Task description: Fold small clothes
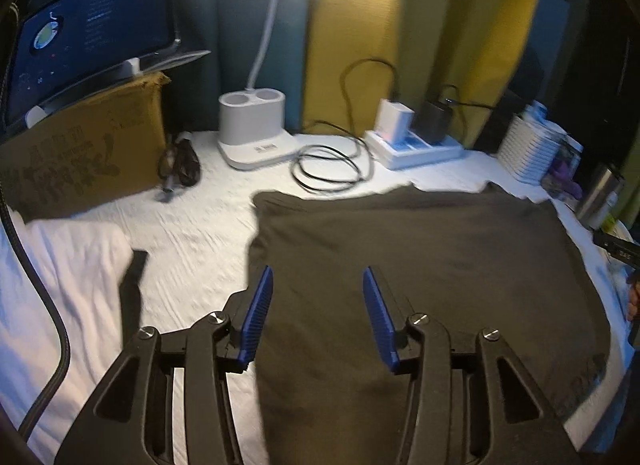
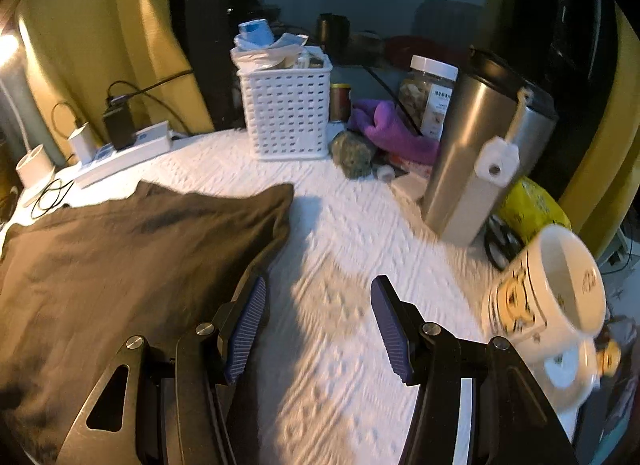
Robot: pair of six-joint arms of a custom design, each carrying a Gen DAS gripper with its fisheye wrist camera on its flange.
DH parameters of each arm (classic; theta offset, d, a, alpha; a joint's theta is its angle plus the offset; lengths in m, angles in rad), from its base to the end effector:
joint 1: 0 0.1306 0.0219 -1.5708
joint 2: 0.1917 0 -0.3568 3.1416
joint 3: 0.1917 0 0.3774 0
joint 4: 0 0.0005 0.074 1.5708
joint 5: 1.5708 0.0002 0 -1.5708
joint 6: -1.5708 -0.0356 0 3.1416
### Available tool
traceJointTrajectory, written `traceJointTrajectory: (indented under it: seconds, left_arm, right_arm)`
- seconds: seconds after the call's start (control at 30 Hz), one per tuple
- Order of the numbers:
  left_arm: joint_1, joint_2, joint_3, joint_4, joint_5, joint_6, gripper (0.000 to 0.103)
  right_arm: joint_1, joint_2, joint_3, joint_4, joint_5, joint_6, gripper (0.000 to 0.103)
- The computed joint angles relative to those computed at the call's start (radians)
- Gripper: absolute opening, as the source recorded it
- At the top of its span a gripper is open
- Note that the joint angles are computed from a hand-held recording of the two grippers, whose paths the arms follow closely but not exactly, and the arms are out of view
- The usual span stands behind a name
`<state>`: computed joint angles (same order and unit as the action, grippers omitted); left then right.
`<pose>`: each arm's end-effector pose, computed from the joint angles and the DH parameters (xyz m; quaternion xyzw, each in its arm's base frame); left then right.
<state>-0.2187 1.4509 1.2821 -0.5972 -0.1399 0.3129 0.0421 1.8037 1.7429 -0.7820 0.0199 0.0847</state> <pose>0.4872 -0.1037 0.3472 -0.0705 0.9156 -0.0406 0.3938 0.6179 0.0248 0.3508 -0.0557 0.9328 -0.0169 0.3557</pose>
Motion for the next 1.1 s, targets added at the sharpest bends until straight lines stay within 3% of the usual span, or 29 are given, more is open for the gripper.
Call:
traceJointTrajectory:
  seconds: [0.47, 0.83, 1.1]
  left_arm:
    - [-0.150, -0.035, -0.049, 0.008, 0.046, 0.010, 0.047]
    - [-0.231, -0.045, -0.074, -0.011, 0.028, 0.037, 0.048]
    - [-0.265, -0.058, -0.085, -0.040, -0.002, 0.060, 0.048]
  right_arm:
    - [-0.010, -0.212, -0.323, 0.070, -0.068, -0.002, 0.057]
    - [-0.023, -0.319, -0.471, 0.086, -0.161, 0.002, 0.057]
    - [-0.019, -0.319, -0.497, 0.090, -0.269, -0.001, 0.057]
